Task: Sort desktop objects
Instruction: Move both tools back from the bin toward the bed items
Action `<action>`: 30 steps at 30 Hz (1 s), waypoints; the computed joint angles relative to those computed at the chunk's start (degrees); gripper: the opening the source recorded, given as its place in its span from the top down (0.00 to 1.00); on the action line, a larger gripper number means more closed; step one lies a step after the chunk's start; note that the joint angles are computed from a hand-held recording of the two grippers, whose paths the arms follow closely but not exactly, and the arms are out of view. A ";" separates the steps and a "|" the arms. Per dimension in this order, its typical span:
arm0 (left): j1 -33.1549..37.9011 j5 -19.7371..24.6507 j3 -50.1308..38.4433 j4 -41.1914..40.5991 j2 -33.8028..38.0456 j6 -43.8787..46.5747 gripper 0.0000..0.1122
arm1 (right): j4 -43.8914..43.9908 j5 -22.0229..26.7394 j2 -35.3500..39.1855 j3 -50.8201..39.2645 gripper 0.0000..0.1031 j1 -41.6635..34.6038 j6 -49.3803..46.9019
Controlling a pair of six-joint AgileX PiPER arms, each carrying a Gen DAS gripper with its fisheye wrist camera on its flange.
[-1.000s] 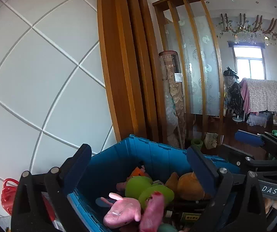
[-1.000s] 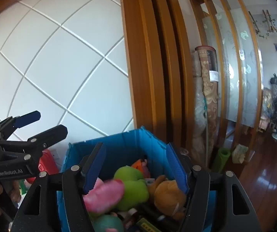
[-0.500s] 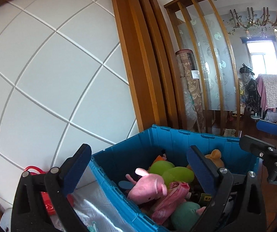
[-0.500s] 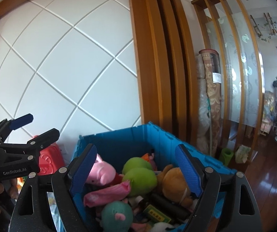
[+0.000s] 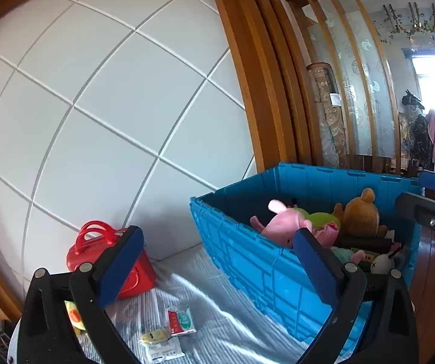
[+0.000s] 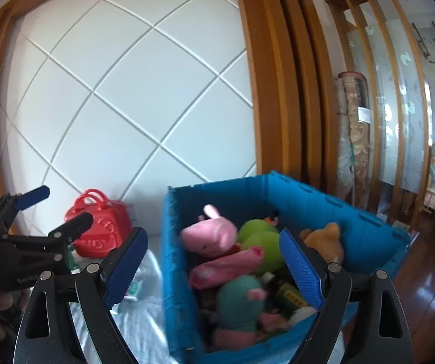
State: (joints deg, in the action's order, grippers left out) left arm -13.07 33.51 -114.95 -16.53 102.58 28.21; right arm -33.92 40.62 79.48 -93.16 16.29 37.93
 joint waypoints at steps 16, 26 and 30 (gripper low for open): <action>29.46 9.51 7.80 -28.96 -4.36 29.97 0.10 | -21.15 18.36 16.23 -14.78 0.12 31.71 22.43; 36.49 9.01 8.13 -30.10 -2.24 31.89 0.10 | -16.10 18.51 25.15 -25.76 0.11 33.51 16.65; 36.80 5.95 9.87 -28.20 -2.64 30.96 0.10 | -12.80 15.64 26.53 -27.27 0.11 32.39 13.55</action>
